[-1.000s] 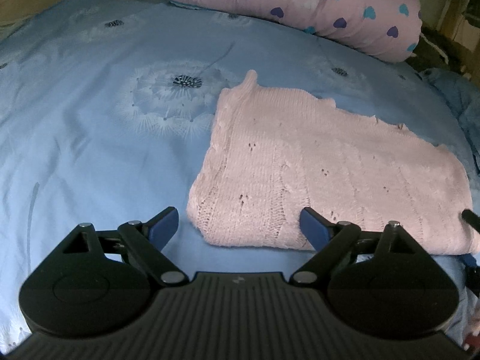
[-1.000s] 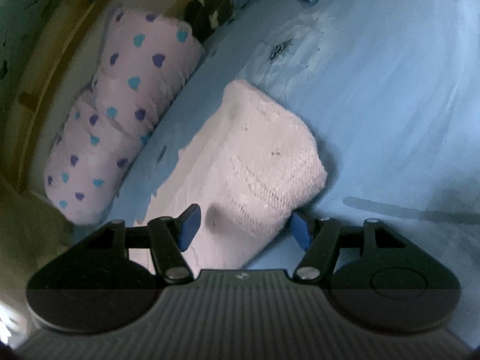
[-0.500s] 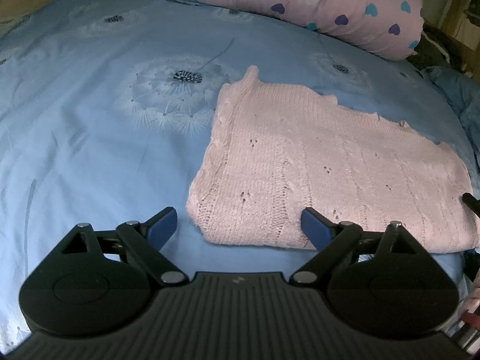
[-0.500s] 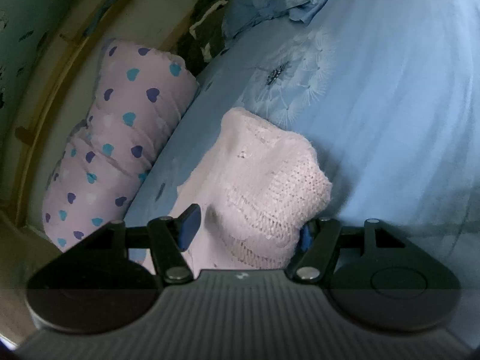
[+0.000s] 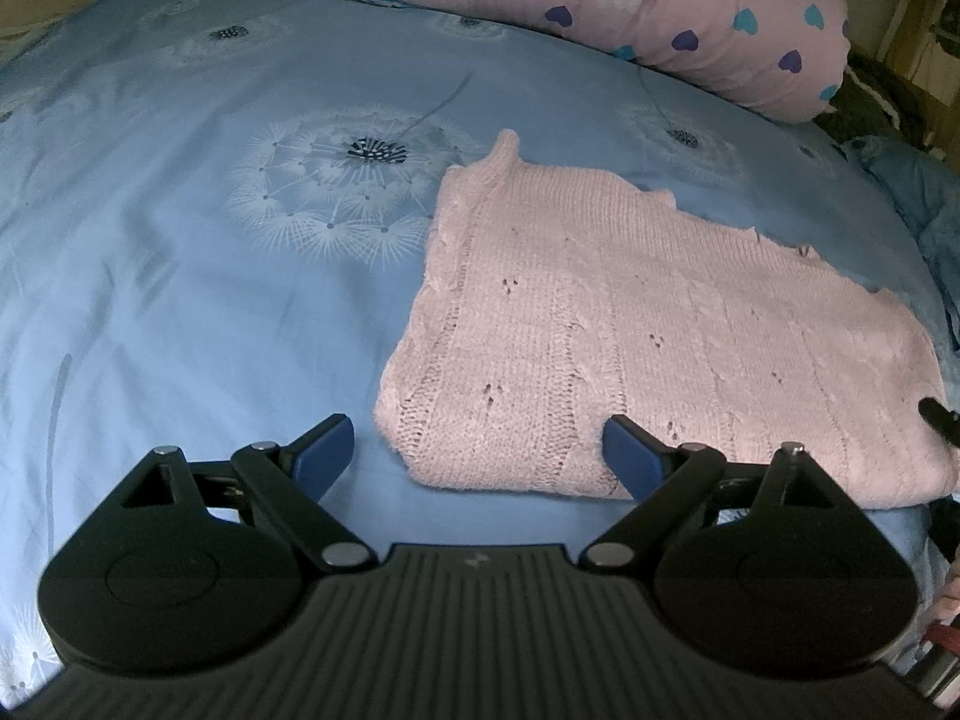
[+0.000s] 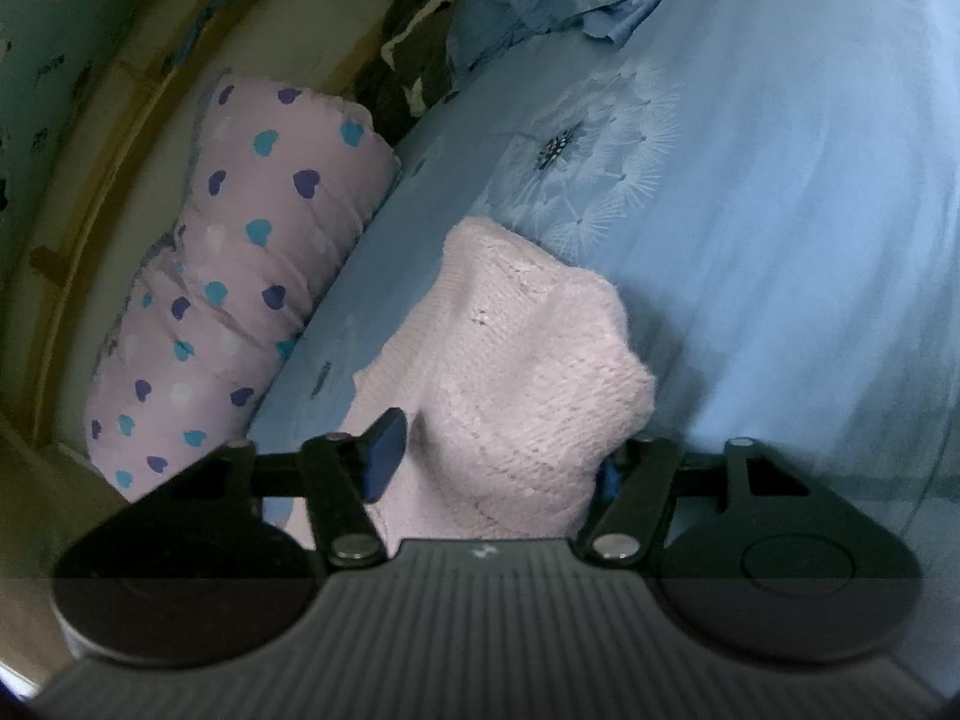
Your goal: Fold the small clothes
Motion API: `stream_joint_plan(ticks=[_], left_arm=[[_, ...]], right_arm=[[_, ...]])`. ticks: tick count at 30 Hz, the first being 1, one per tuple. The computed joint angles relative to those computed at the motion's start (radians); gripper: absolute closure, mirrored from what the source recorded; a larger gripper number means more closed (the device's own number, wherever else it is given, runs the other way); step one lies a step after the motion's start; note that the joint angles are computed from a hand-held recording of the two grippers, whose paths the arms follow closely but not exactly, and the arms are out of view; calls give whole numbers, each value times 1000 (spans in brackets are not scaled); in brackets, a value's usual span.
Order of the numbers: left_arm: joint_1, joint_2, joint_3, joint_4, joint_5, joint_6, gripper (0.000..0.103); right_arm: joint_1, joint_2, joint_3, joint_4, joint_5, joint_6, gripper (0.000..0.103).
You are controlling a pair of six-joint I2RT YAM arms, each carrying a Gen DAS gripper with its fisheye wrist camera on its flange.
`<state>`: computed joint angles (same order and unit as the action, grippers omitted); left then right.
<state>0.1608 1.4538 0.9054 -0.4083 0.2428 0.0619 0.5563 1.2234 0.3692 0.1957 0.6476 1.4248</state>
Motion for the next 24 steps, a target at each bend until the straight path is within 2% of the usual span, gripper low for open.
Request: stream_joint_plan(ticks=[2, 5, 15, 24], left_arm=[[0, 1, 1, 1, 0, 1, 10], [1, 2, 3, 2, 0, 4, 10], [37, -15, 14, 15, -14, -17, 10], [95, 9, 57, -16, 23, -33, 10]], right_arm=[[-10, -11, -1, -11, -7, -15, 60], [-15, -27, 3, -24, -13, -69, 66], [30, -30, 150, -162, 59, -312, 69], [76, 72, 369, -233, 93, -564, 72]])
